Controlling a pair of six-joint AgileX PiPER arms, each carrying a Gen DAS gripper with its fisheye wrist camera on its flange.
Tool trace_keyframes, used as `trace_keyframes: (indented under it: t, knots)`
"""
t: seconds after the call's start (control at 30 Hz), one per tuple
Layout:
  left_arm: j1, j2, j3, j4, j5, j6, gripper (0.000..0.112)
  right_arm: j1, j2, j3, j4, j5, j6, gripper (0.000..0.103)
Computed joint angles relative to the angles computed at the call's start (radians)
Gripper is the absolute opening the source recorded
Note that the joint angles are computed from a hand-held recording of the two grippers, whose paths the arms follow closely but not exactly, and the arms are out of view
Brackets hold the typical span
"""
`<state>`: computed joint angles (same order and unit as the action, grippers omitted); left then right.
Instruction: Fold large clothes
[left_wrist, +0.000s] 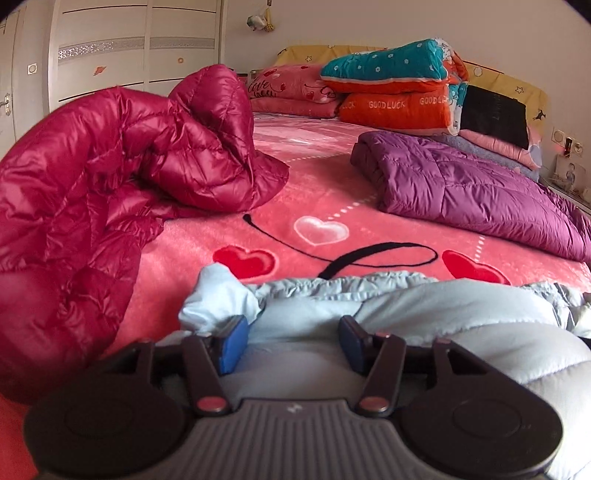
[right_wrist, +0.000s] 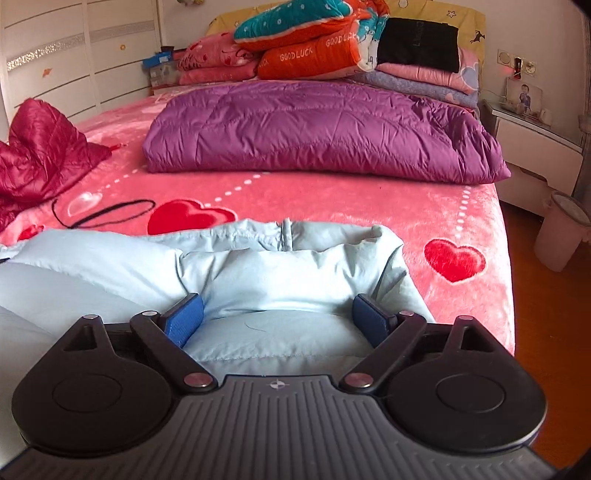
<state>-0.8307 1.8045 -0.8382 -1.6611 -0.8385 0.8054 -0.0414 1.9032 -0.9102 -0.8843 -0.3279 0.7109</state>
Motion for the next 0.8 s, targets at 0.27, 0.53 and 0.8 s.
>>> trace_keyframes:
  t: [0.27, 0.53, 0.8]
  knots:
    - [0.021, 0.048, 0.042, 0.147, 0.016, -0.182, 0.057, 0.055, 0.044, 0.035, 0.325, -0.034, -0.329, 0.103]
    - [0.034, 0.067, 0.061, 0.227, 0.020, -0.268, 0.059, 0.101, 0.086, 0.060, 0.565, -0.102, -0.565, 0.103]
    - [0.037, 0.071, 0.060, 0.235, 0.022, -0.273, 0.061, 0.123, 0.096, 0.071, 0.644, -0.126, -0.635, 0.103]
